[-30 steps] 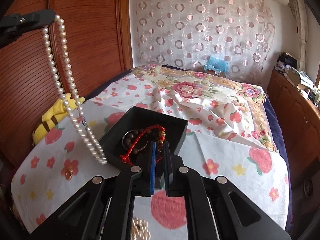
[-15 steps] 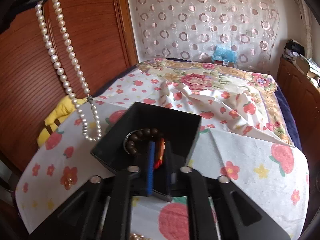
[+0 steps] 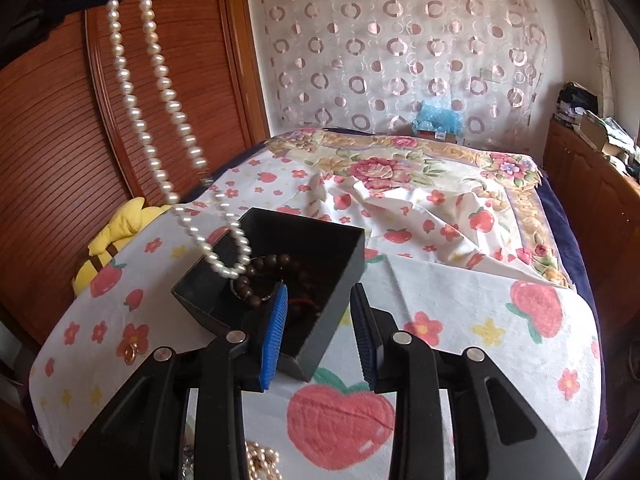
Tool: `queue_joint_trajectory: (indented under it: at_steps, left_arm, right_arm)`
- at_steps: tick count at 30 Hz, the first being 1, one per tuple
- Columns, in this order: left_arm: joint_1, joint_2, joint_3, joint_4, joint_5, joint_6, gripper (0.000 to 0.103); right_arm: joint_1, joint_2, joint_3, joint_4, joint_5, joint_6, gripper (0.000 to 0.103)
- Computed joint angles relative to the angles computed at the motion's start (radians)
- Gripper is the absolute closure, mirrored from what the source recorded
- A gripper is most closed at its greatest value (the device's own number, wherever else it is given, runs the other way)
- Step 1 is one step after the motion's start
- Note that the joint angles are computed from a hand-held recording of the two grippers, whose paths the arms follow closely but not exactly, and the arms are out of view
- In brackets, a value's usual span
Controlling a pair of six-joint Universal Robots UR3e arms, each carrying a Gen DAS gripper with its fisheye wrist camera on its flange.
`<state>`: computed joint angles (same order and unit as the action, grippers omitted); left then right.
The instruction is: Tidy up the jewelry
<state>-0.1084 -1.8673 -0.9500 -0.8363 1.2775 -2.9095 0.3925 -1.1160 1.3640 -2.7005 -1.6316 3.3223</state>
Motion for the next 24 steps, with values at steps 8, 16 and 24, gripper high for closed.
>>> queue_joint_trajectory:
  at_steps: [8,16,24]
  left_arm:
    - [-0.029,-0.035,-0.09,0.041,0.042,0.01,0.096]
    - [-0.006,0.042,-0.327,0.121,0.021,0.035,0.08]
    - [0.021,0.183,-0.632,0.244,0.011,0.087,0.07]
  right_arm:
    - [-0.005,-0.094,0.162,-0.079,0.008,0.003,0.068]
    - [0.015,-0.151,0.285,-0.128,-0.006,0.006,0.068]
    - [0.062,-0.194,0.372,-0.152,-0.022,0.005,0.068]
